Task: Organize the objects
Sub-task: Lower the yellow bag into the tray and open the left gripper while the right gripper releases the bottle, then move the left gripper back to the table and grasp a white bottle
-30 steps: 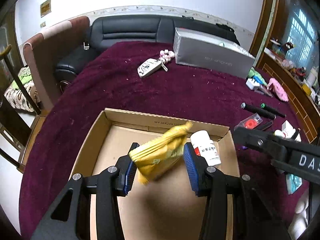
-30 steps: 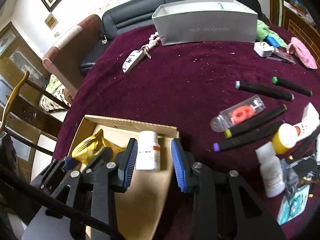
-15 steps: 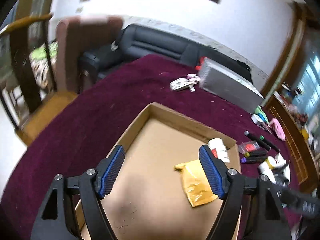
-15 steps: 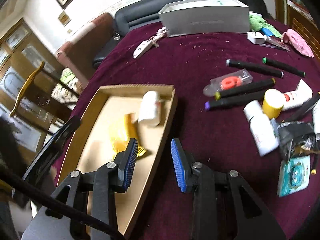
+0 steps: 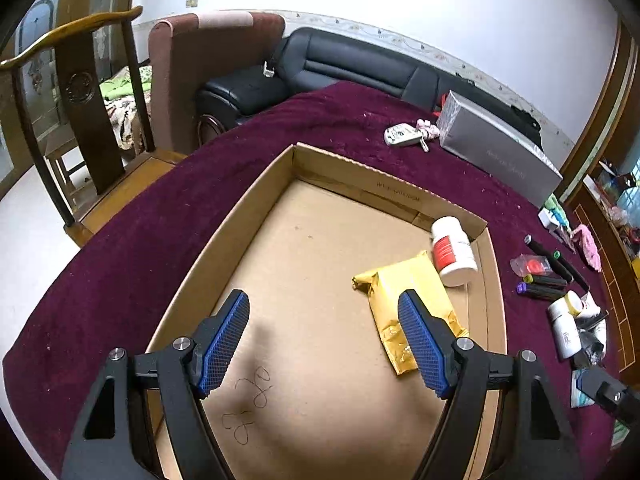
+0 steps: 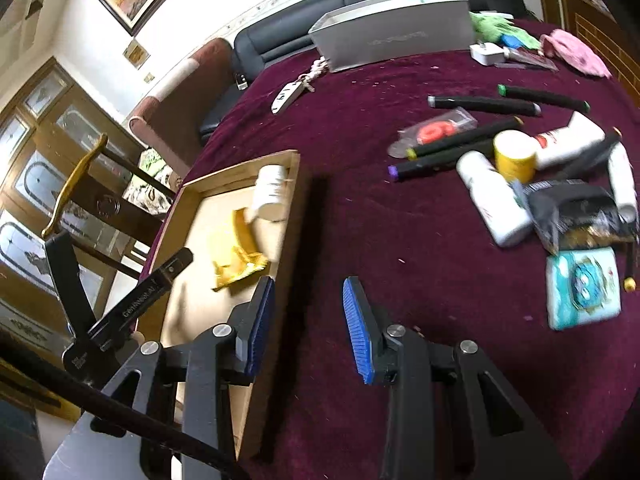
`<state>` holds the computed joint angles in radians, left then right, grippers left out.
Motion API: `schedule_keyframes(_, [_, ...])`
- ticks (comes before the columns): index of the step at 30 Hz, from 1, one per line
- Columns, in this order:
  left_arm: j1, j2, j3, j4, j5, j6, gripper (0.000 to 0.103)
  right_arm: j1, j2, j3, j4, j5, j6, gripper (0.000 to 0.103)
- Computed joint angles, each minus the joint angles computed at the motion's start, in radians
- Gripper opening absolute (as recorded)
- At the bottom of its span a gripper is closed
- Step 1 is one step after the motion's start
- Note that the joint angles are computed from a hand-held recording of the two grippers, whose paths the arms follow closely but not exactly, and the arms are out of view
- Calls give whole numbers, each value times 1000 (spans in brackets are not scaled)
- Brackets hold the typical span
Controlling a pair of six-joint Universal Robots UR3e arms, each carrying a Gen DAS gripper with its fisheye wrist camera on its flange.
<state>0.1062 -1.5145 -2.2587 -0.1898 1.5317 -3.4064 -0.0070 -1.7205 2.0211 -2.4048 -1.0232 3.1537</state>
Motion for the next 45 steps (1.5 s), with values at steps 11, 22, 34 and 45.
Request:
schedule_keyframes(11, [-385,83,116,64,284,13,72,-303,-269,168,173,100,-197,33])
schedule_keyframes(22, [-519,-149,442,-126,62,23,71,-659,-493,182,387,219,-408,49])
schedule_keyframes(34, [-471,-401,698,-339,-18,2,71,-812,-275,345,-82,158,-324,49])
schedule_keyframes(45, [-603,-889,1396,-663,183,-108,72,-849,-178,383,-164,218,-342,49])
